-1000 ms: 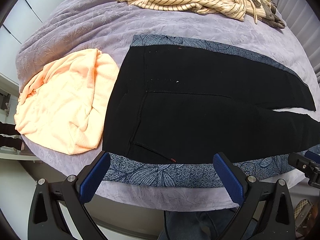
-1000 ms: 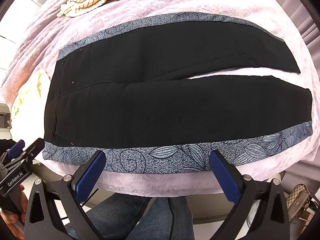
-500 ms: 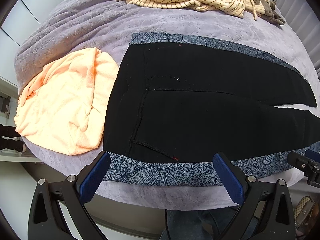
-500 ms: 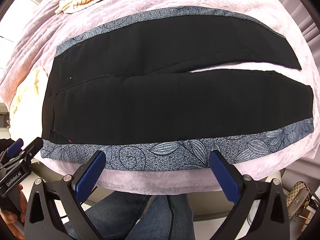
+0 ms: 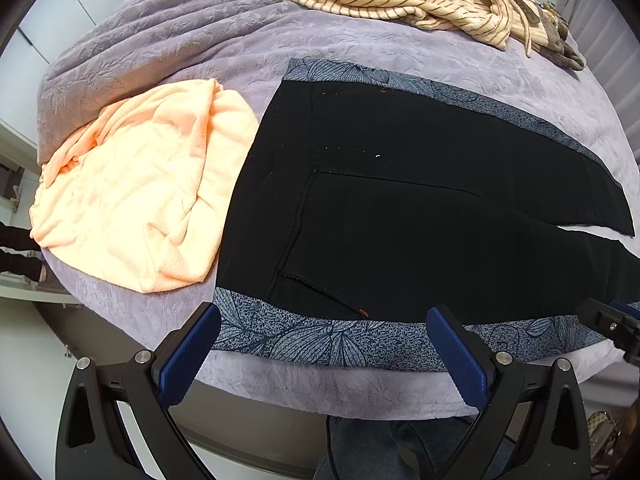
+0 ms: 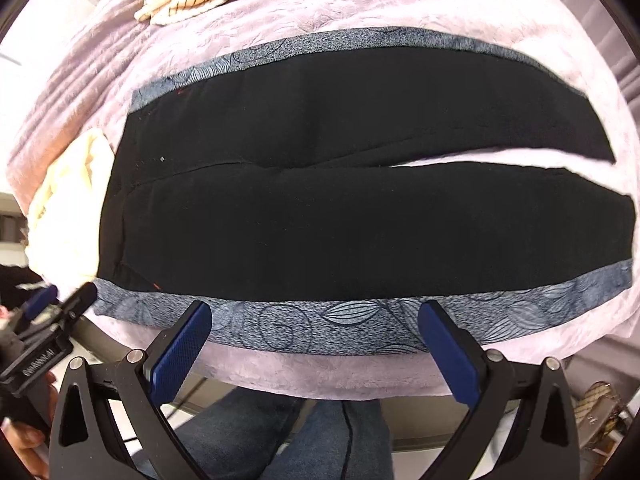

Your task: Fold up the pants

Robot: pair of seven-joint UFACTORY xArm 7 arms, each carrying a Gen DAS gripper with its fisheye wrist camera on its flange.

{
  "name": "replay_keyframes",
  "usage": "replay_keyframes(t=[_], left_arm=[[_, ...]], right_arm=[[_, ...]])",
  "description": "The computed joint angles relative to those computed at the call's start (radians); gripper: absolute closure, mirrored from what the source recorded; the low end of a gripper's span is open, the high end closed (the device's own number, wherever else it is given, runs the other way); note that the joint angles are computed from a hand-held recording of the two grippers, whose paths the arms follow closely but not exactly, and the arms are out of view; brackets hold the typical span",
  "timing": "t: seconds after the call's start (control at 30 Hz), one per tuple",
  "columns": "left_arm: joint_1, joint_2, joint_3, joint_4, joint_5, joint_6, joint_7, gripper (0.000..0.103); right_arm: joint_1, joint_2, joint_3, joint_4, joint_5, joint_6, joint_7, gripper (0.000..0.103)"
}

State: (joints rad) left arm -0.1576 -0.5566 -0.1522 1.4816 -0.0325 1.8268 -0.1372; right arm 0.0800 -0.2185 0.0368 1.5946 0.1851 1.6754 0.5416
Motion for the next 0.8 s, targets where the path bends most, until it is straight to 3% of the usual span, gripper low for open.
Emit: replay_keyframes(t=[0.27,0.43,0.47,0.53,0.57,0.8], left_arm=[[-0.004,-0.044,0.011,-0.097,-0.011,0.014,0.011,0.000],[-0.005,-0.067,0.020,-0.165,-0.057,0.002,-0.014,0.000],[-0.006,-0.072,0.020,-0.179,-0.063,0.001,-0.020,0.000],[-0.009,-0.085,0.020,-0.206,-0.074,-0.002,-0.029,0.000],[-0.010,-0.091,0.024,-0.217,-0.082,-0.006,-0.032,0.000],[-0.009,-0.130,0.060,-0.278,-0.127,-0.023,-0.034,0.000]], right_arm=[[-0.018,-0.084,-0.021,-0.115,0.012,-0.038,0.007,0.000],[-0.036,-0.218,-0.105,-0.347,0.227,-0.210,-0.025,0.001],[-0.037,-0.258,-0.129,-0.419,0.298,-0.254,-0.032,0.007],[-0.034,-0.313,-0.162,-0.518,0.401,-0.303,-0.043,0.031],[-0.033,-0.355,-0.182,-0.590,0.469,-0.332,-0.041,0.035],[-0.045,-0.521,-0.185,-0.809,0.533,-0.474,-0.009,0.038]])
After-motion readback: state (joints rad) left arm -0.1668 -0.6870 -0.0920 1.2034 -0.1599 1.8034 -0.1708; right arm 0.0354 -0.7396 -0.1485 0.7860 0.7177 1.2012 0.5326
